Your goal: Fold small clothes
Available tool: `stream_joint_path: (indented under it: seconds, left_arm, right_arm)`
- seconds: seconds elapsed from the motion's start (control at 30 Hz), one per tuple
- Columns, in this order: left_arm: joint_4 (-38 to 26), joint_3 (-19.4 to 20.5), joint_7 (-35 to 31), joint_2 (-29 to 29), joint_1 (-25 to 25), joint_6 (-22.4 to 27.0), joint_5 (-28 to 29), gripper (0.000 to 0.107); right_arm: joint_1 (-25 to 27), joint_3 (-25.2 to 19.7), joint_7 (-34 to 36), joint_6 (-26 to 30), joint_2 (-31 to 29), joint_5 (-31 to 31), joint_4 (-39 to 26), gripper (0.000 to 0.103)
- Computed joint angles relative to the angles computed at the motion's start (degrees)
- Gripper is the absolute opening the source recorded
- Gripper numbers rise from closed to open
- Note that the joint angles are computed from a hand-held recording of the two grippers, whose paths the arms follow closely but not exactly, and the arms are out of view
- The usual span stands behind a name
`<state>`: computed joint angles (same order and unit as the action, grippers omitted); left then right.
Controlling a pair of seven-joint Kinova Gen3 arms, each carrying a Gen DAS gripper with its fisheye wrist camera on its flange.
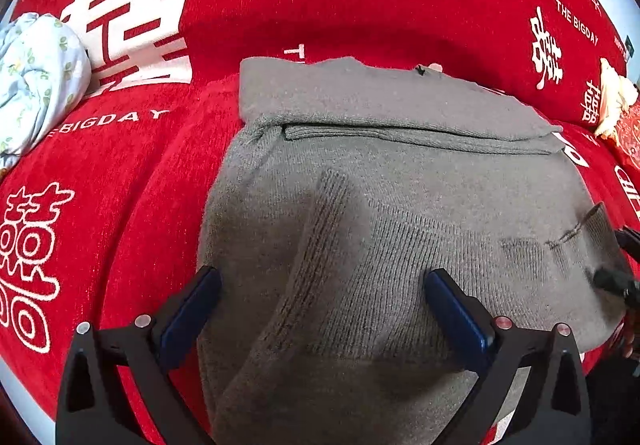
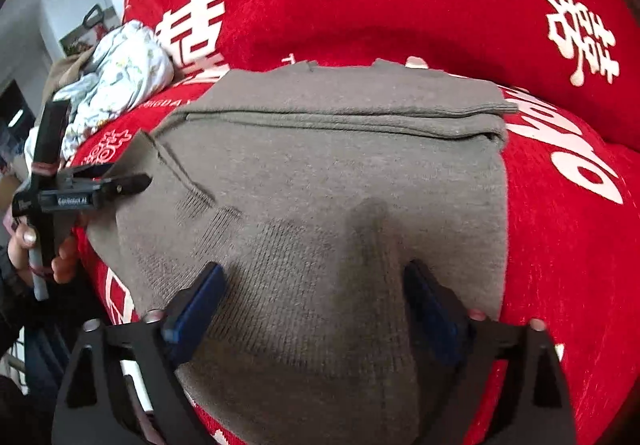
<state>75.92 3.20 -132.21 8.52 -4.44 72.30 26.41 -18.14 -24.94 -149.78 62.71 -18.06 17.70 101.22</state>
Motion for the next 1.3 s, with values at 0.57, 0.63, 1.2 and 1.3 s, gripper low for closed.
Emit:
stream_joint_path:
  seconds: [0.57,0.63,1.2,1.3]
  left_arm:
    - [-6.27,-0.77,-0.26,1.88,-4.61,9.9,9.17,0.007]
    - [-5.78,-0.77,-0.97,1.39,-5.78,9.77,11.24,0.007]
    - [-11.71,0.28,5.43,1.76,-6.06,7.66,17.14,0.007]
    - [-13.4,0.81,7.17,2.61,-5.22,6.92,16.23,0.007]
  right_arm:
    - [1.73,-1.2,-5.73,2.55,-3.96,1.49,-1.93,0.007]
    - [3.79,-1.57,-6.8,-0.17,-6.56,1.8,-1.05,0.007]
    - [18.53,-8.97,-4.79,0.68,-6.96,7.14,-7.09,0.007]
    - [18.88,-8.48,-4.45,0.3,-6.35,7.78,-7.64,0.007]
